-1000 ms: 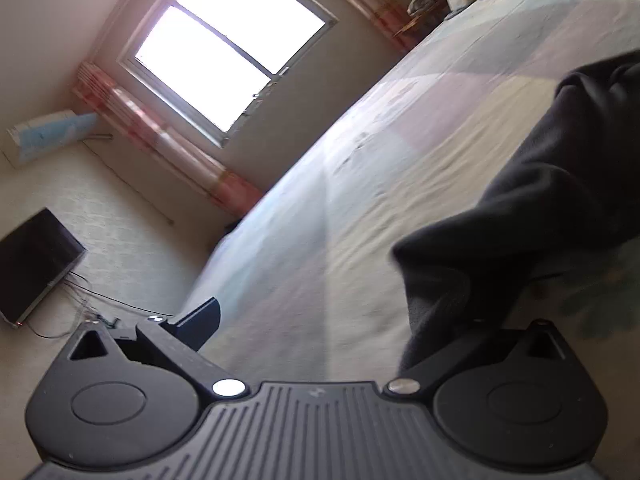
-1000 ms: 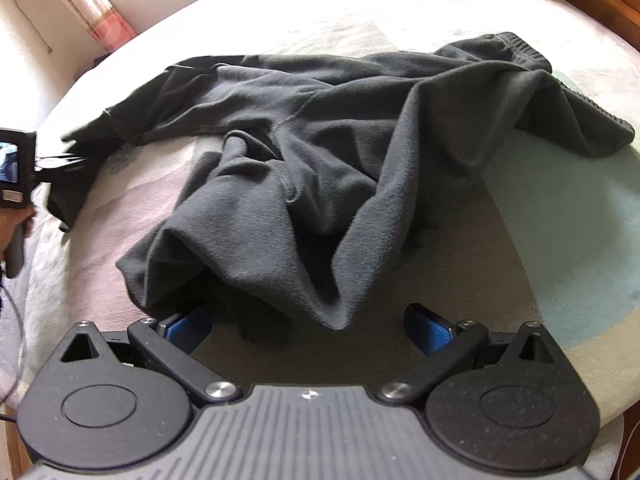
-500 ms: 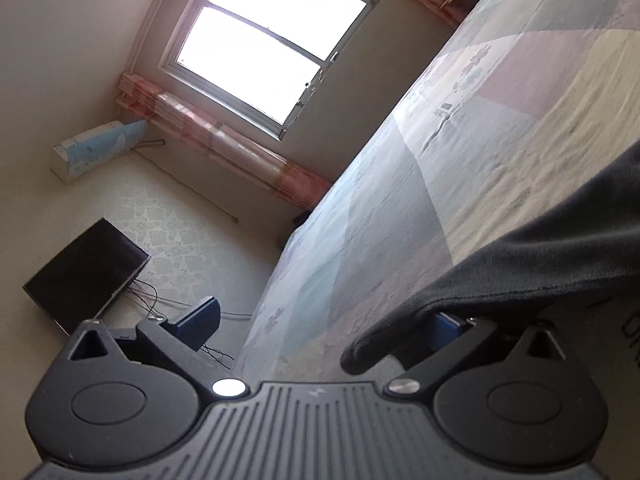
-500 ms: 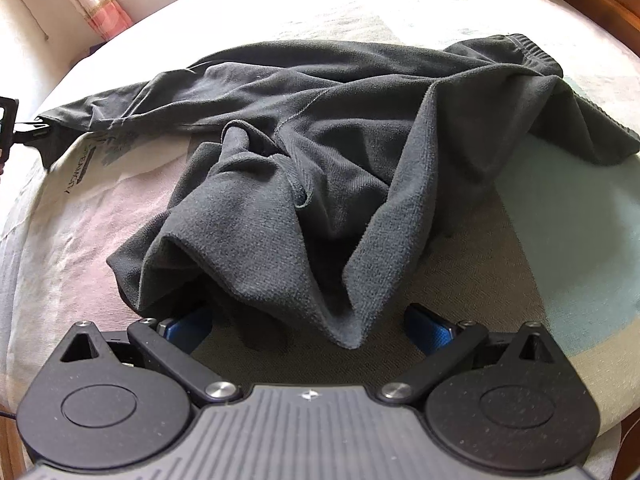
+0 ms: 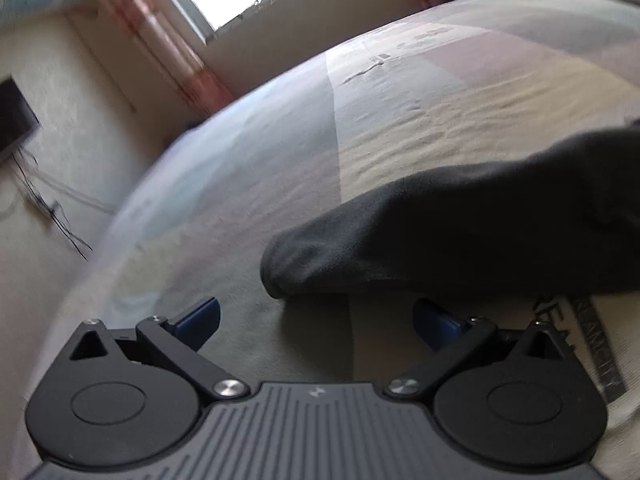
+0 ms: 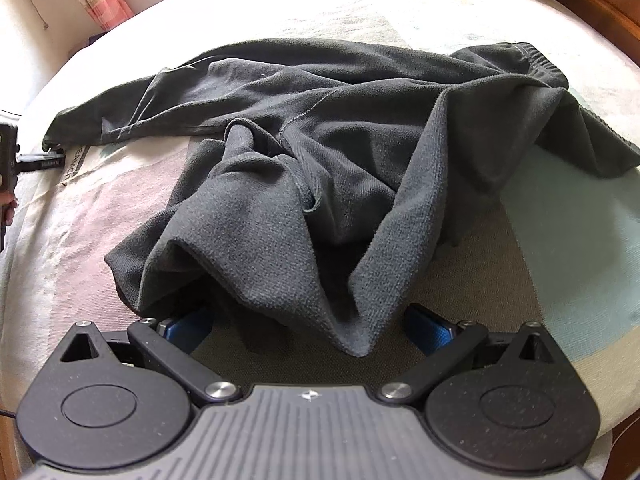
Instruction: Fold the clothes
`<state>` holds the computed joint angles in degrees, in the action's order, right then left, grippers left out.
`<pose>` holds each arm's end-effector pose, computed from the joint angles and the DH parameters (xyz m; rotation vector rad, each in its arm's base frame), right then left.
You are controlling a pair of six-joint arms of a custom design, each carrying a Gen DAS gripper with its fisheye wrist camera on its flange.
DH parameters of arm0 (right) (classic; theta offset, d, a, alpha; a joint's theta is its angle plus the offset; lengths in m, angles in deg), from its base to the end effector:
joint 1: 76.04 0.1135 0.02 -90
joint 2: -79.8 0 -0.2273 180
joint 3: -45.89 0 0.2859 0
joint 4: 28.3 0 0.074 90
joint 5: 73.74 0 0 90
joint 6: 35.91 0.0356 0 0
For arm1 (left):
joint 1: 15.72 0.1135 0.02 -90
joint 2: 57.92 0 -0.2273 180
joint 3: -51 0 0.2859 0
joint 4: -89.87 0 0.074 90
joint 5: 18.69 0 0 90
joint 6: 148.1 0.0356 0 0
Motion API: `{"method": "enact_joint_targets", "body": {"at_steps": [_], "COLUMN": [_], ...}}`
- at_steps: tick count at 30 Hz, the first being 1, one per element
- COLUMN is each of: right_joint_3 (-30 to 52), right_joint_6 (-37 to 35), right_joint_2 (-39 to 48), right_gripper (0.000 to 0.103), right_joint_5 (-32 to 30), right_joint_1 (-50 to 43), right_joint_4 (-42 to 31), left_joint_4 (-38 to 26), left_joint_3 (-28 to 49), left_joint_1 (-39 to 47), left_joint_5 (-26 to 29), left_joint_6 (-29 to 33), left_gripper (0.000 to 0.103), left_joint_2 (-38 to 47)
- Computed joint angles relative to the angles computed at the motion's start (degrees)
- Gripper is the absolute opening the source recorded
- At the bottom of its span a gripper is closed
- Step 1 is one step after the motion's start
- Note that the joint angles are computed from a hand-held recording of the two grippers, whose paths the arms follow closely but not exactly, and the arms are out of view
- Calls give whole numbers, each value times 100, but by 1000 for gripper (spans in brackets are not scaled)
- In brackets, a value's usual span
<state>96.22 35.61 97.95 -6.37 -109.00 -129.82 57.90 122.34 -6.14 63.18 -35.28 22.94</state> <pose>0.0777 -0.0340 0.2366 0.2369 2.6283 0.2668 0.3420 0.0628 0.2183 0.1943 2.3203 0.4514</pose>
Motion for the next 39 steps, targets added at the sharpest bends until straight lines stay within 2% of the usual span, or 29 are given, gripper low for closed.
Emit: {"method": "enact_joint_targets", "body": {"at_steps": [2, 5, 6, 8, 12, 14, 17, 24, 26, 31, 35, 39], "right_joint_3": [-23, -46, -58, -101, -110, -119, -137, -102, -105, -84, -84, -100], "right_joint_6": [115, 276, 382, 665, 1211, 1150, 1059, 1506, 1583, 1897, 2016, 2139], "right_joint_2": [-13, -53, -76, -115, -178, -202, -217, -51, -4, 154, 218, 201], "right_gripper": [103, 103, 103, 103, 103, 103, 103, 103, 103, 103, 103, 103], "right_joint_5": [83, 198, 245, 375, 690, 634, 561, 935, 1006, 1305, 1445, 1574], "right_joint_1": [116, 315, 452, 821, 1551, 1489, 1375, 1958, 2045, 2396, 2548, 2716], "right_joint_4": [48, 100, 132, 253, 379, 346, 317, 533, 590, 766, 835, 858], "left_joint_4": [-955, -2348, -2502, -2387, -1695, -1513, -1288, -202, 130, 1444, 1661, 1238], "left_joint_3": [493, 1087, 1077, 763, 107, -24, 136, 561, 759, 1017, 1523, 1676], "left_joint_1": [402, 1104, 1211, 1273, 1017, 775, 654, 776, 821, 892, 1018, 1206], "left_joint_5": [1019, 2981, 3346, 3748, 3403, 3036, 3238, 4390, 4718, 4854, 4781, 4533], "left_joint_6": [-408, -551, -570, -679, -176, 45, 29, -949, -1422, -2863, -3070, -2606], "left_gripper": [102, 102, 102, 102, 102, 102, 102, 102, 102, 102, 102, 102], "left_joint_2": [119, 394, 418, 317, -93, -188, 76, 1004, 1311, 1539, 1590, 1428]}}
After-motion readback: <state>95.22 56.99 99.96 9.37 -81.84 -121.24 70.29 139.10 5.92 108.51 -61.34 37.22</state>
